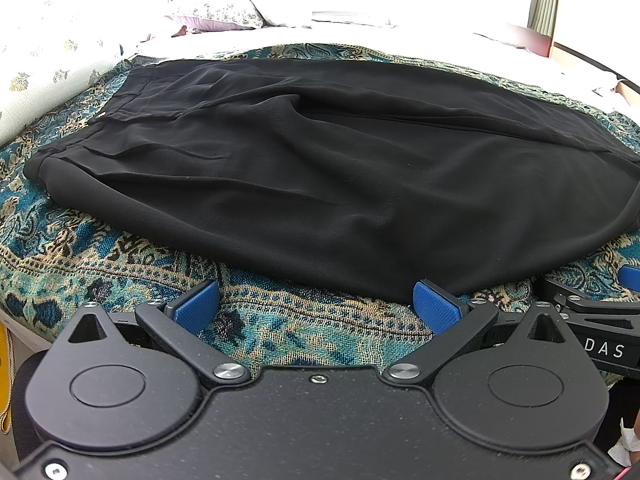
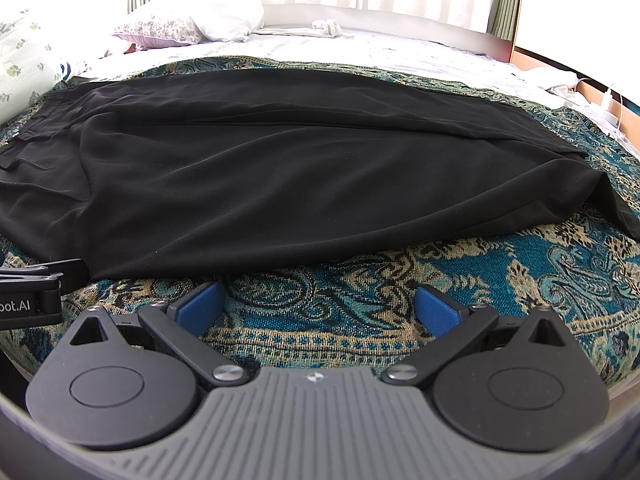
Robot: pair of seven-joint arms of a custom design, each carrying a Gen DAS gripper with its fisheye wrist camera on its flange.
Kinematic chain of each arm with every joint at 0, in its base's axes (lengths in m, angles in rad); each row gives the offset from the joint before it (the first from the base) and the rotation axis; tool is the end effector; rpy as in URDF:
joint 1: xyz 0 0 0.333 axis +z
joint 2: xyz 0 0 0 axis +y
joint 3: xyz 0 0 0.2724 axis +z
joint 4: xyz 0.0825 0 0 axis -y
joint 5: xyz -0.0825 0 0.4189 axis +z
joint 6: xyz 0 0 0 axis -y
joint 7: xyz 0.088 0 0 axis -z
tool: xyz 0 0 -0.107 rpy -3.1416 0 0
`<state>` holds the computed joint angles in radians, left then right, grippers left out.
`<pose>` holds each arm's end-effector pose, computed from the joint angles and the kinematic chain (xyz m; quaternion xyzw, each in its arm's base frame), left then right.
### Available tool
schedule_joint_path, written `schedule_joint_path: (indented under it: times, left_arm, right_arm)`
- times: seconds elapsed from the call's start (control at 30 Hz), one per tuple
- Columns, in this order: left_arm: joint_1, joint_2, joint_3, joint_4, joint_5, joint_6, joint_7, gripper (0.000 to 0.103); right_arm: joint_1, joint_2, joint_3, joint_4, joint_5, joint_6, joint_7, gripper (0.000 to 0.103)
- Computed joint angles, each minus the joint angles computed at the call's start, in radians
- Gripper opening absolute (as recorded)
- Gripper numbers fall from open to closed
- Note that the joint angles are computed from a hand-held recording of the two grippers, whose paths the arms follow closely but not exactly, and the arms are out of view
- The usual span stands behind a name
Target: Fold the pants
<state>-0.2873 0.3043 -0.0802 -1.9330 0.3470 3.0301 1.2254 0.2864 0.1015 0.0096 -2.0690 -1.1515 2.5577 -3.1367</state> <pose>0.6226 -0.2639 0.3593 -0.5327 0.7514 -0.3170 0.2262 0.5883 0.1932 0.3544 -0.5032 0.7583 -0.3530 0.2169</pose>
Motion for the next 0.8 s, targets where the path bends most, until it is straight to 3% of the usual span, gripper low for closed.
schedule_joint_path:
  times: [0.8]
  left_arm:
    - [-0.002,-0.001,0.001,0.002,-0.002,-0.008,-0.002,0.103]
  right_arm:
    - [0.002,0.003,0.000,0.001,-0.008,-0.001,0.011,0.103]
